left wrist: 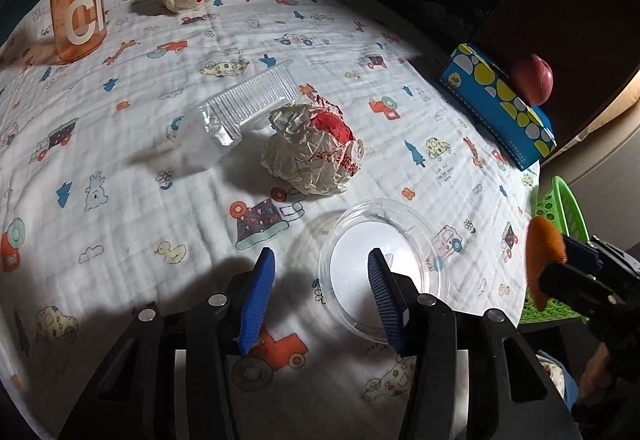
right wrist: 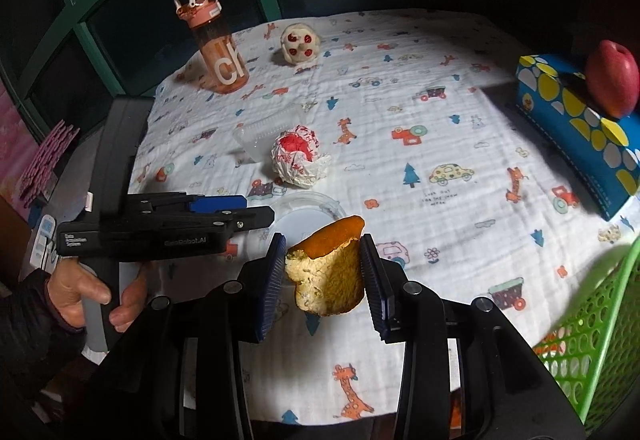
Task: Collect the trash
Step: 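Grasp the orange-topped bread piece with the right tool while the left tool holds the bowl, then carry the bread and bowl over the green basket and release both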
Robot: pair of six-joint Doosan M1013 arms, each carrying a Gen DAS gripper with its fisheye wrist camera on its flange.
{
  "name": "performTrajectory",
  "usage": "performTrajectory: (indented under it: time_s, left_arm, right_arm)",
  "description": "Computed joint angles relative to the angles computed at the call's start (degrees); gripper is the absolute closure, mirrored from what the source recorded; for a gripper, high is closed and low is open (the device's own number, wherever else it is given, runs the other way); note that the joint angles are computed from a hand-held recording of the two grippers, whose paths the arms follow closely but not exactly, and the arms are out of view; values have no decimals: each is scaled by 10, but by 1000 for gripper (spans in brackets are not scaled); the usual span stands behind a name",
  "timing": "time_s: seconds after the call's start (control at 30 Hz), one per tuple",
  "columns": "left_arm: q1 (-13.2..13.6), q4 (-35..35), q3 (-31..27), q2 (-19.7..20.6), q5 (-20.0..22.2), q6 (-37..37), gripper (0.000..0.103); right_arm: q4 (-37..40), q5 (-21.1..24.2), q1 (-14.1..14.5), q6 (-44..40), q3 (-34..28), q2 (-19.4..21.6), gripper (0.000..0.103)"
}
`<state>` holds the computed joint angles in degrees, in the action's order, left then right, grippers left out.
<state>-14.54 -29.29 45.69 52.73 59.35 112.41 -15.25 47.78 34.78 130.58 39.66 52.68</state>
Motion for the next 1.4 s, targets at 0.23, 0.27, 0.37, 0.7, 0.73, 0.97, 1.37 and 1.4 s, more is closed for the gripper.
performTrajectory:
  time_s: [0.23,0.27,0.37,0.7,0.73,0.97,1.37,1.4]
  left_arm:
    - [-15,44,8,-1,-21,9,94]
    - [-17,53,13,-4,-29,8,97]
    - [-20,60,27,-15,-49,4,99]
    - [-32,-3,20,-36,-31,42,99]
    - [-36,-6,16,-37,-27,46,99]
    - [-68,-38,-27,-28,10,79,99]
    - [-124,-46,-97,-3,59,105,99]
    - [-127,-46,-102,0,64,105,99]
  right_arm:
    - [-74,-40,2,103,104,-60,65]
    - [-87,-43,3,120,117,-69,65]
    - [-128,-44,3,174,156,-92,65]
    - [-250,-3,-2,362,284,-169,65]
    - [-254,1,-3,373,293,-174,65]
    - [-273,31,-10,446,359,-212,64]
    - [-293,38,-16,532,431,-251,53]
    - [-297,38,-15,540,436,-254,51]
